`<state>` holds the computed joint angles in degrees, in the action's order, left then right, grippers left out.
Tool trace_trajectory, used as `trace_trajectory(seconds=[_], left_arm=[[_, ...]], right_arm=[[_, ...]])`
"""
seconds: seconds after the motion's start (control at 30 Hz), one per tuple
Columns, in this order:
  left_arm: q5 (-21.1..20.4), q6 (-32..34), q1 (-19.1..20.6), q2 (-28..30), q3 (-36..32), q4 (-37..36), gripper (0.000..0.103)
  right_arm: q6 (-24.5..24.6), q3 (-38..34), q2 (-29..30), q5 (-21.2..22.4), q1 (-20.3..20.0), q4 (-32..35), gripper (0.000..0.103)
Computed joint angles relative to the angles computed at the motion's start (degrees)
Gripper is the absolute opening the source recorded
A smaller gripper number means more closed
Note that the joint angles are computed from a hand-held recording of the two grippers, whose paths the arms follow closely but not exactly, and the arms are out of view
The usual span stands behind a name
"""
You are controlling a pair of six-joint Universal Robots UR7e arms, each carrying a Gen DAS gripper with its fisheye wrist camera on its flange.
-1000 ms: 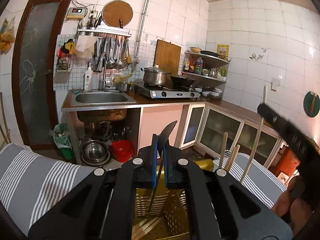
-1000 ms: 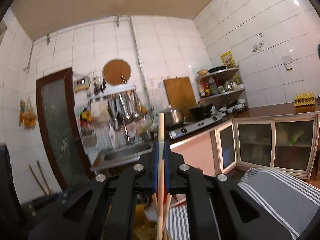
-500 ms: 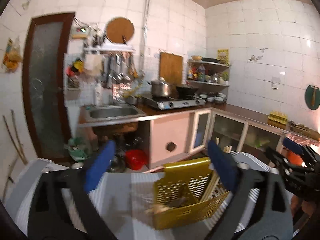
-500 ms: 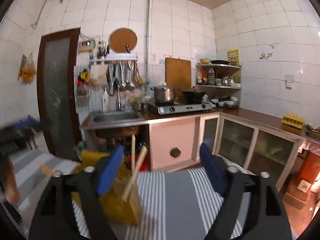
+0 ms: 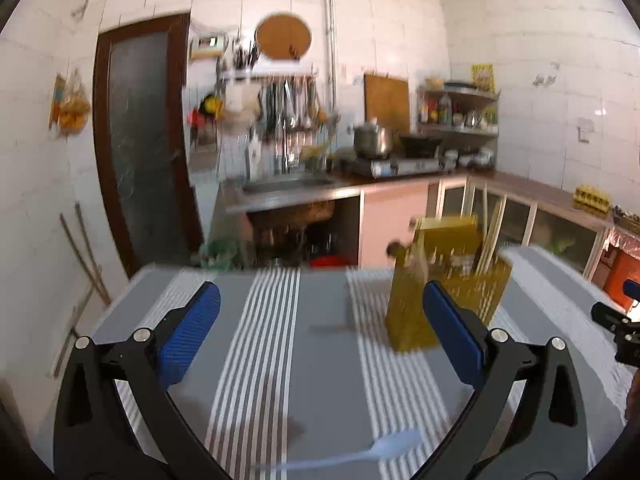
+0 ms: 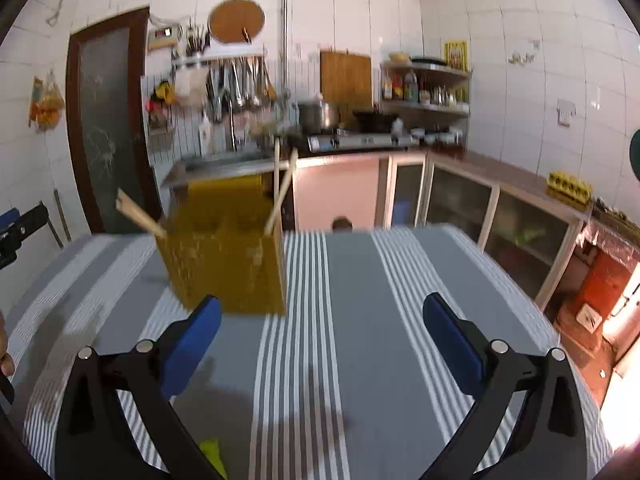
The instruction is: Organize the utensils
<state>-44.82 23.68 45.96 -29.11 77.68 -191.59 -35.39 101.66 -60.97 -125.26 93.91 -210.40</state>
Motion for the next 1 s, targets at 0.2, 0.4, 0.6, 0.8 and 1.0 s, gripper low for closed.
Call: trace_trajectory(seconds=[0.2, 0.4, 0.6, 0.8, 1.0], left_arm=[[0.76, -2.92, 2.23, -1.85, 2.53, 16.09, 0.098], [0.48, -5.12, 4.52, -1.40, 2.96, 25.87, 0.098], [-3.37, -2.79, 6.48, -1.78, 2.40, 31.54, 0.098], [-10.16, 1.55, 8.39, -1.63, -0.18, 39.18, 0.085], [-13.95, 1.62, 8.16, -0.18, -3.55, 47.00, 0.065]], right_arm=[[3.21, 5.30, -0.95, -2.62, -1.24, 4.59, 0.098], [4.69, 8.56, -0.65, -4.12, -1.76, 8.41, 0.098], [10.68, 10.26, -1.82, -4.33, -2.44, 14.82, 0.098], [12.63, 10.62, -1.59, -6.12, -1.73, 16.71, 0.098], [13.79, 9.79, -1.26, -7.65, -1.43, 18.54, 0.098]])
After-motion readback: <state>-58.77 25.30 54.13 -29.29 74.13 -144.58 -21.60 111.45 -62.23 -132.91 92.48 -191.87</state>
